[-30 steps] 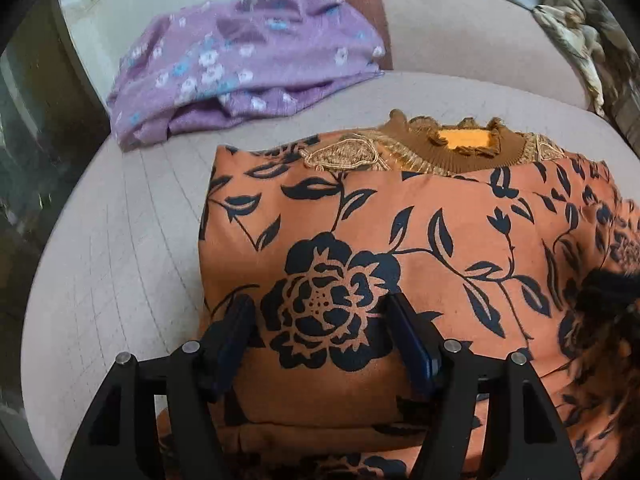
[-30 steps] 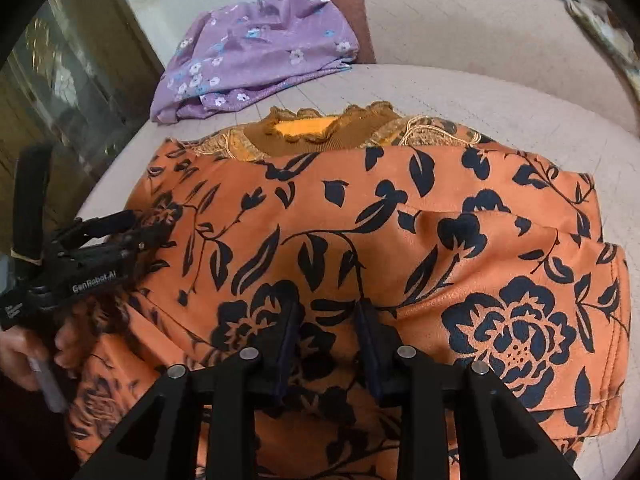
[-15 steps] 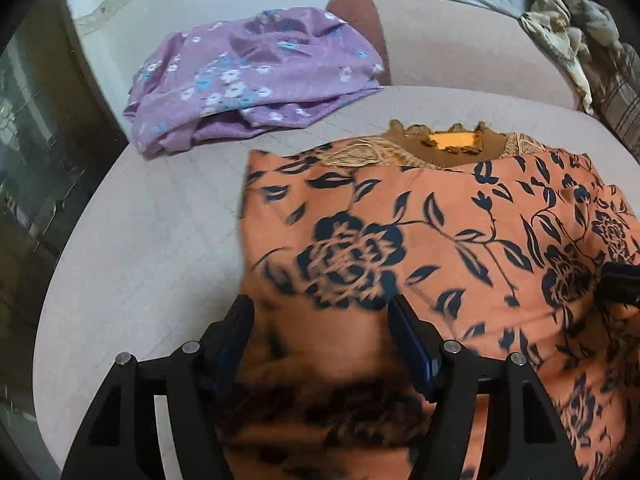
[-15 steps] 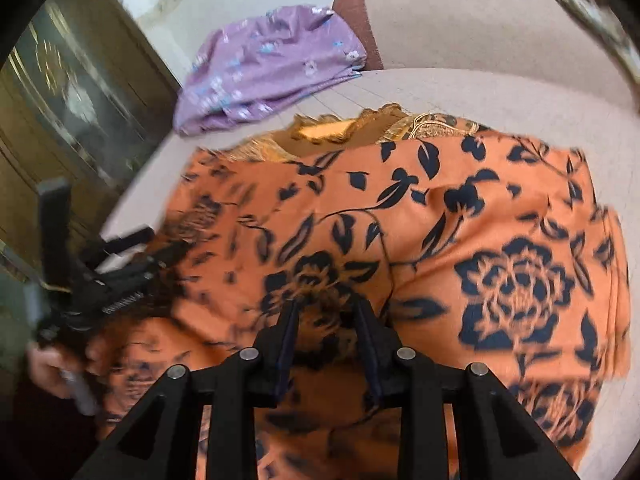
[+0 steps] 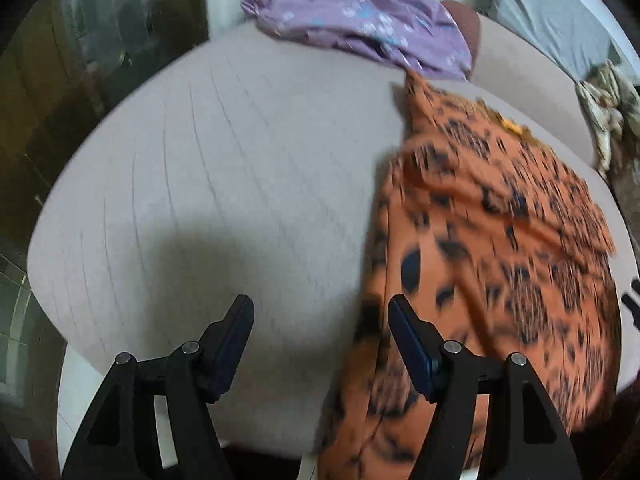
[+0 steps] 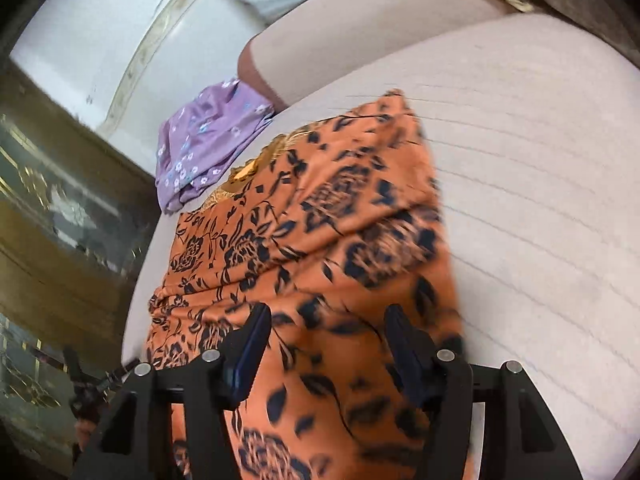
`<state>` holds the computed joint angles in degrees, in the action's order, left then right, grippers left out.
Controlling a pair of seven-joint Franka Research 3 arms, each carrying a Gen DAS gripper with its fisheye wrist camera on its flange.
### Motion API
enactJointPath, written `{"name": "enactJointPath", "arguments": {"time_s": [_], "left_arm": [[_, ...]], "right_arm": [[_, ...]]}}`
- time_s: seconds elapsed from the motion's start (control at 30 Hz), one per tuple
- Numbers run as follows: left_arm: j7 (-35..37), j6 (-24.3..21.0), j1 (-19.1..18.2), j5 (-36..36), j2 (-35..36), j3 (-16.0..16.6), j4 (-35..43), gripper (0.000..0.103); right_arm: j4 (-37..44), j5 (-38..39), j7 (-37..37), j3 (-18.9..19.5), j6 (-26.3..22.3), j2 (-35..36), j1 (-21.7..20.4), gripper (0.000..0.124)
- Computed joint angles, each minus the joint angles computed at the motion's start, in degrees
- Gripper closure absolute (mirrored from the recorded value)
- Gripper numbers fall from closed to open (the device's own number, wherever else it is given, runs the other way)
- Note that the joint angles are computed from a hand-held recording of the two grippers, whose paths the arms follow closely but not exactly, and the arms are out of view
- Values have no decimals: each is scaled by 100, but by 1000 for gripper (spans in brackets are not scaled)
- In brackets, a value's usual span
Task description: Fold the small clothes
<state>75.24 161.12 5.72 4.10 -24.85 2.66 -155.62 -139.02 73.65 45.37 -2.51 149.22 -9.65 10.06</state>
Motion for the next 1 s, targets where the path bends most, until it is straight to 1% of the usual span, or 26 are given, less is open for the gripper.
{"name": "enactJointPath", "arguments": {"time_s": [0.07, 0.1, 0.13, 0.17, 0.2, 0.23, 0.3, 0.37, 0.4, 0.43, 0.47, 0.5, 0.6, 0.63, 0.67, 0.73, 0.8, 0.87, 0.9, 0.93, 0.97, 1.0], "left_arm": [[535, -216, -444, -394, -174, 379, -147, 34], [980, -390, -711, -795, -275, 577, -206, 43], [1077, -415, -778, -794, -373, 597, -292, 48], [1155, -424, -728, -748, -465, 474, -373, 54], [1341, -520, -794, -776, -549, 474, -424, 69], [1458, -588, -823, -810, -636, 458, -479, 73], [1517, -642, -815, -920, -723, 437, -535, 73], [1587, -683, -862, -1127, -794, 521, -573, 73], [1656, -715, -941, -1299, -848, 618, -601, 66], [1817, -787, -1075, -1513, -877, 782, -596, 48], [2079, -907, -1240, -1780, -922, 1018, -585, 38], [2276, -1032, -1346, -2024, -972, 1122, -587, 30], [2350, -1006, -1176, -2024, -1037, 791, -694, 31], [2355, -1005, -1125, -2017, -1094, 729, -743, 35], [2354, -1007, -1098, -2022, -1066, 702, -718, 42], [2257, -1060, -991, -2010, -1081, 626, -721, 73], [2250, -1120, -979, -2102, -1018, 704, -663, 88], [2379, -1160, -982, -2254, -1025, 844, -663, 88], [2394, -1132, -957, -2263, -1004, 806, -666, 88], [2404, -1119, -926, -2252, -993, 768, -670, 85], [2464, -1153, -966, -2327, -1015, 815, -677, 80], [2584, -1127, -1101, -2484, -938, 900, -620, 68]], "right_arm": [[-245, -38, 48, -119, -178, -248, -103, 61], [-356, -106, 104, -171, -253, -363, -157, 61], [-444, -169, 152, -203, -291, -452, -195, 61], [-553, -253, 204, -234, -315, -568, -237, 61], [-673, -364, 255, -272, -336, -695, -289, 61], [-766, -456, 309, -299, -350, -788, -322, 61], [-930, -658, 458, -369, -453, -947, -386, 61], [-1064, -893, 646, -434, -600, -1087, -460, 61], [-1121, -1003, 731, -470, -691, -1151, -496, 61], [-1170, -1122, 814, -510, -805, -1211, -536, 61], [-1207, -1216, 864, -550, -916, -1247, -568, 61], [-1235, -1331, 932, -586, -1051, -1279, -607, 61], [-1354, -1526, 1022, -625, -1219, -1369, -691, 61], [-1383, -1533, 1026, -642, -1272, -1371, -697, 61], [-1400, -1514, 1019, -680, -1375, -1349, -696, 61], [-1407, -1565, 1087, -687, -1639, -1281, -704, 61], [-1421, -1807, 1300, -566, -1811, -1232, -719, 61], [-1466, -2134, 1595, -364, -1798, -1256, -708, 61], [-1521, -2301, 1759, -242, -1691, -1329, -686, 61], [-1548, -2453, 1918, -160, -1615, -1372, -657, 61], [-1541, -2678, 2151, -69, -1588, -1377, -638, 64], [-1524, -2913, 2404, 9, -1574, -1351, -625, 71]]}}
